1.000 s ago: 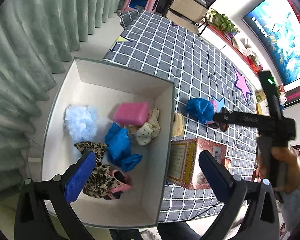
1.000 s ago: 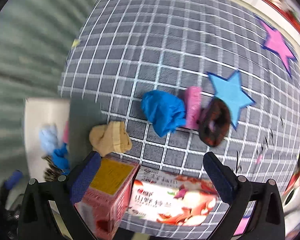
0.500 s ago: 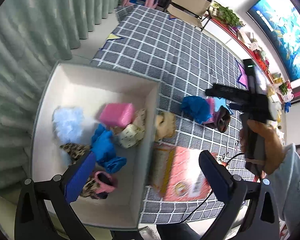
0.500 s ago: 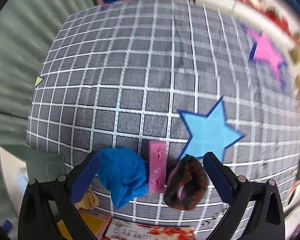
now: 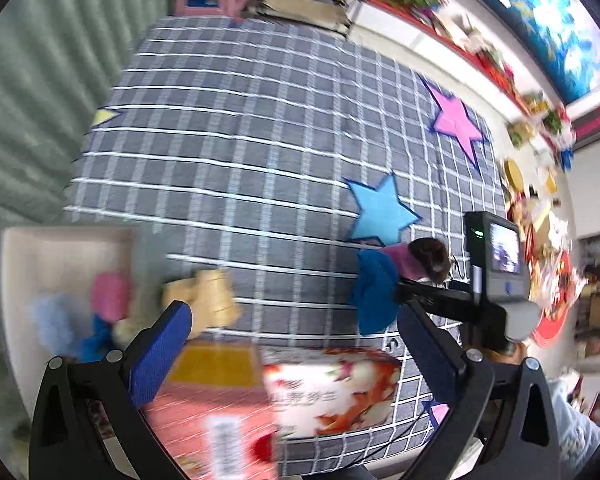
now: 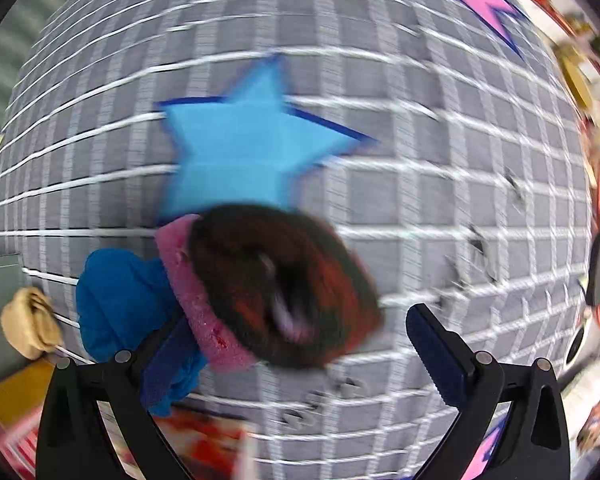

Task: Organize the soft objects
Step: 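Withdraw both tools from the box toward the remaining table items, then grasp another pink foam sponge with the right gripper while the left grasps a blue cloth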

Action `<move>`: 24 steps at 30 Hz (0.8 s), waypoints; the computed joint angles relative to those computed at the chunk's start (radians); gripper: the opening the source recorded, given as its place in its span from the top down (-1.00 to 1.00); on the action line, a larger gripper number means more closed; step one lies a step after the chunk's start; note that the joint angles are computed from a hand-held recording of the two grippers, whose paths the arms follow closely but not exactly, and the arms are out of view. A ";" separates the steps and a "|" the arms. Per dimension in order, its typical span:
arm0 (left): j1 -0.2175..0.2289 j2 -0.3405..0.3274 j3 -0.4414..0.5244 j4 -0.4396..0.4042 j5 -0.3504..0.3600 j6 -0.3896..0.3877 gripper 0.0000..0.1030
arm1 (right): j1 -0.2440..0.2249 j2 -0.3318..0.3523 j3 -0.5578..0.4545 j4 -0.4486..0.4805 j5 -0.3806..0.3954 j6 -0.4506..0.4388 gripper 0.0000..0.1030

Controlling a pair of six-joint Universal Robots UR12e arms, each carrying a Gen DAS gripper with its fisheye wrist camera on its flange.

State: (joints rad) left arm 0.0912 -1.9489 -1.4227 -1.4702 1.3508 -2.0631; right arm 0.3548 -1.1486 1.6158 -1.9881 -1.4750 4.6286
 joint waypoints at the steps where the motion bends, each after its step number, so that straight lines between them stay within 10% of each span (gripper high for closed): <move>1: -0.011 0.009 -0.020 0.008 0.011 0.005 -0.99 | 0.003 -0.018 0.025 -0.006 0.003 0.023 -1.00; 13: -0.117 0.100 -0.256 0.093 0.198 0.124 -0.99 | 0.063 -0.280 0.328 -0.185 -0.102 0.428 -1.00; 24: -0.134 0.130 -0.351 0.223 0.272 -0.003 -0.99 | 0.007 -0.288 0.447 -0.550 -0.050 0.284 -1.00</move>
State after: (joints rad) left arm -0.0424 -1.8187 -1.7736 -1.2469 1.6225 -2.0658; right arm 0.3619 -1.4369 2.0623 -2.5377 -1.5251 4.9129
